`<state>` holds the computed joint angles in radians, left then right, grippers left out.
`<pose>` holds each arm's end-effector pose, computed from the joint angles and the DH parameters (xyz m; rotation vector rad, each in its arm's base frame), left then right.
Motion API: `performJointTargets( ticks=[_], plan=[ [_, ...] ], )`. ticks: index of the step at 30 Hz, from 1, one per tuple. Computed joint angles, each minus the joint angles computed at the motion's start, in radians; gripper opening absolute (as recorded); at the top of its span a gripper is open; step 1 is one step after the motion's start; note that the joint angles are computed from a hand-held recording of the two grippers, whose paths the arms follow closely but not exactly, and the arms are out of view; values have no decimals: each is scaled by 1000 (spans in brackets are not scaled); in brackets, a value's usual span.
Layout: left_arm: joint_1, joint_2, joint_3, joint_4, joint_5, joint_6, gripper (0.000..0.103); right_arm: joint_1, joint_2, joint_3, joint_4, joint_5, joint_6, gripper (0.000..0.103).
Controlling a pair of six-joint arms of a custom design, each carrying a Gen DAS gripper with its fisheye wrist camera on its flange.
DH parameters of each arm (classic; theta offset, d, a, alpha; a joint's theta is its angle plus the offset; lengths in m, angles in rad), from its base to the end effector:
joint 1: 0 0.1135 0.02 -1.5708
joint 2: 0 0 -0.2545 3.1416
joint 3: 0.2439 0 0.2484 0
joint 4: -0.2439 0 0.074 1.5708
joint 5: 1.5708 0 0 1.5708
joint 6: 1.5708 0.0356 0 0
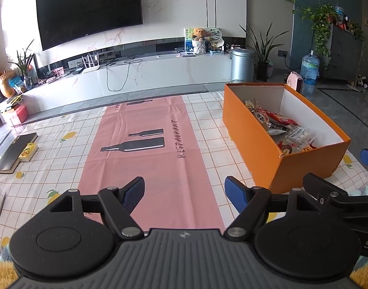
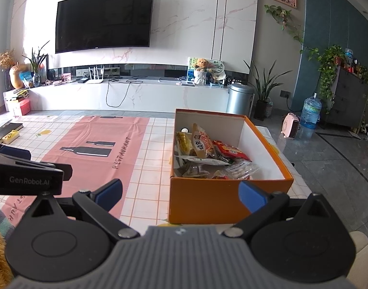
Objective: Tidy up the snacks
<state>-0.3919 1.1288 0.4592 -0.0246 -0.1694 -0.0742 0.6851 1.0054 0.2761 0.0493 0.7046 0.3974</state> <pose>0.2067 -0.0789 0.1712 0.2678 2.2378 -0.0577 0.1555 0.0973 0.1489 0.0620 2.0725 -0.1412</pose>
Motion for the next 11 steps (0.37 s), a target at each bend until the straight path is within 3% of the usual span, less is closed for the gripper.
performJointTargets(
  ticks=[11],
  plan=[
    [18, -9, -1, -5, 24, 0, 89, 6, 14, 6, -3, 3, 2, 99]
  ],
)
